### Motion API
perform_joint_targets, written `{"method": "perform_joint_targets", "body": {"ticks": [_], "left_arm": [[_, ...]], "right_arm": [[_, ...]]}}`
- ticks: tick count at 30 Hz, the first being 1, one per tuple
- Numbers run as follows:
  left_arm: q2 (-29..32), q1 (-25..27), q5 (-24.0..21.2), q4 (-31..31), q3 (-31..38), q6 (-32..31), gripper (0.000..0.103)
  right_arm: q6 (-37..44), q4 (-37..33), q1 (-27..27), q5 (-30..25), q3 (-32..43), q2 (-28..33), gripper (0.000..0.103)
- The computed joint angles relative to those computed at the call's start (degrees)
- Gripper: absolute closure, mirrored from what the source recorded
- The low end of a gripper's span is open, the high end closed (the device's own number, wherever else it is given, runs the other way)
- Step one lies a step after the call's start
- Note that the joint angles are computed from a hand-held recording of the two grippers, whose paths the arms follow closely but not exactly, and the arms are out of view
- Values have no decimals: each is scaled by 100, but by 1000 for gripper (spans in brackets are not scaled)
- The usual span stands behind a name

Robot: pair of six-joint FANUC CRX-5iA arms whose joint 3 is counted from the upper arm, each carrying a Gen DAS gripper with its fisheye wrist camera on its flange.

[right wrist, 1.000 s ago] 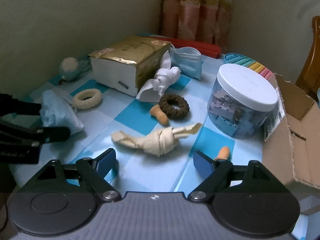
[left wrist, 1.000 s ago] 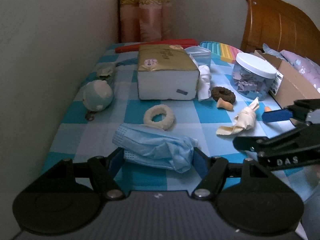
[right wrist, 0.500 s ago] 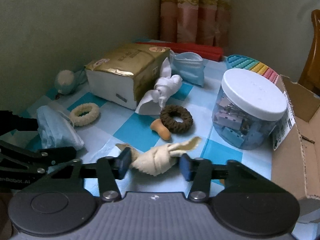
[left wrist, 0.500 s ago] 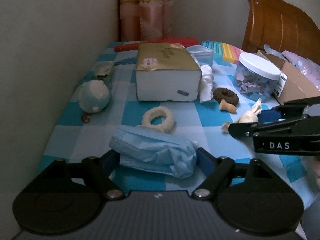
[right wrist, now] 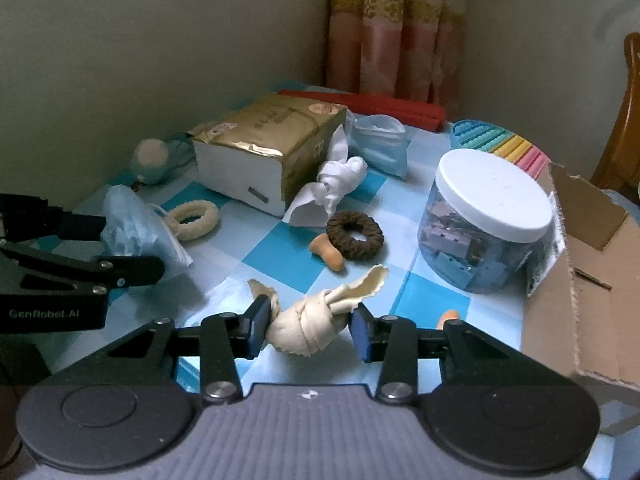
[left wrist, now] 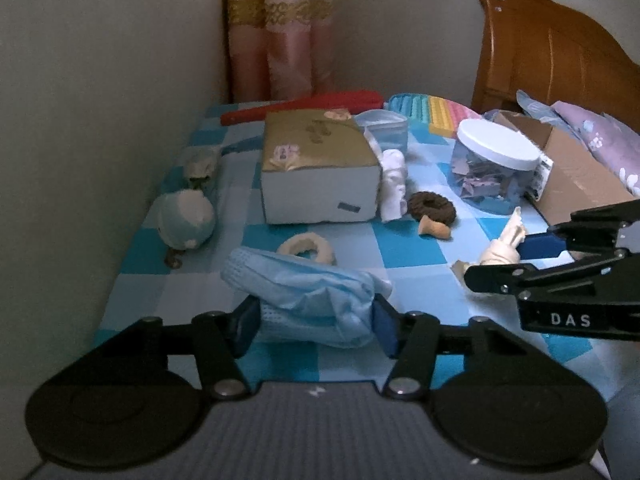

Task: Organize soft objects
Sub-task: 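Close the right tool on the bone toy while the left tool grasps the blue mask, then carry the bone toy into the cardboard box and release while the left tool drops the mask there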

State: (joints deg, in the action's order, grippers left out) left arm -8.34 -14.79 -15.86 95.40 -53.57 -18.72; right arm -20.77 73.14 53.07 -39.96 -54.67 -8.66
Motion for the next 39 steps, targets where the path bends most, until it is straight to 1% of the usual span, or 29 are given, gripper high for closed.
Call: {"method": "perform_joint_targets", "body": {"ticks": [3, 4, 6, 9, 12, 16, 19, 25, 29, 31, 33, 34, 35, 38, 39], "left_arm": [[-156, 241, -166, -677, -14, 445, 46], [-215, 355, -211, -1074, 6, 702, 46], [-303, 543, -330, -1679, 55, 1086, 46], [-441, 851, -662, -2488, 161, 1657, 46], [-570, 1054, -972, -3024, 247, 2024, 46], [-719, 1191, -1277, -3558, 374, 2376, 46], [-804, 1166, -1408, -3616, 414, 2396, 46], [-833, 929, -1374, -3470, 454, 2371, 46], [-806, 717, -1231, -3541, 502, 2484, 46], [-780, 625, -1196, -3586, 534, 2584, 46], [-758, 565, -1161, -3688, 576, 2698, 46], [-738, 500, -1113, -3712, 599, 2738, 46], [-719, 460, -1092, -3754, 625, 2789, 46], [-658, 312, -1031, -3802, 703, 2843, 46], [-629, 265, -1024, -3842, 744, 2880, 46]], "right_arm": [[62, -164, 225, -206, -41, -176, 56], [90, -209, 298, -283, -56, -241, 56], [167, -356, 477, -495, -72, -366, 56], [317, -582, 709, -769, -95, -564, 56], [459, -848, 969, -1092, -125, -816, 56], [651, -1067, 1250, -1555, -163, -1159, 56], [764, -1229, 1451, -2000, -216, -1478, 56], [771, -1403, 1577, -2905, -314, -1895, 56], [853, -1525, 1455, -3303, -381, -2032, 56], [905, -1551, 1309, -3253, -462, -2170, 55], [928, -1570, 1170, -3192, -510, -2231, 50], [920, -1583, 1099, -3161, -520, -2224, 40], [901, -1589, 1038, -3117, -549, -2249, 33], [835, -1539, 930, -2948, -659, -2363, 23], [804, -1538, 935, -2935, -684, -2388, 21]]}}
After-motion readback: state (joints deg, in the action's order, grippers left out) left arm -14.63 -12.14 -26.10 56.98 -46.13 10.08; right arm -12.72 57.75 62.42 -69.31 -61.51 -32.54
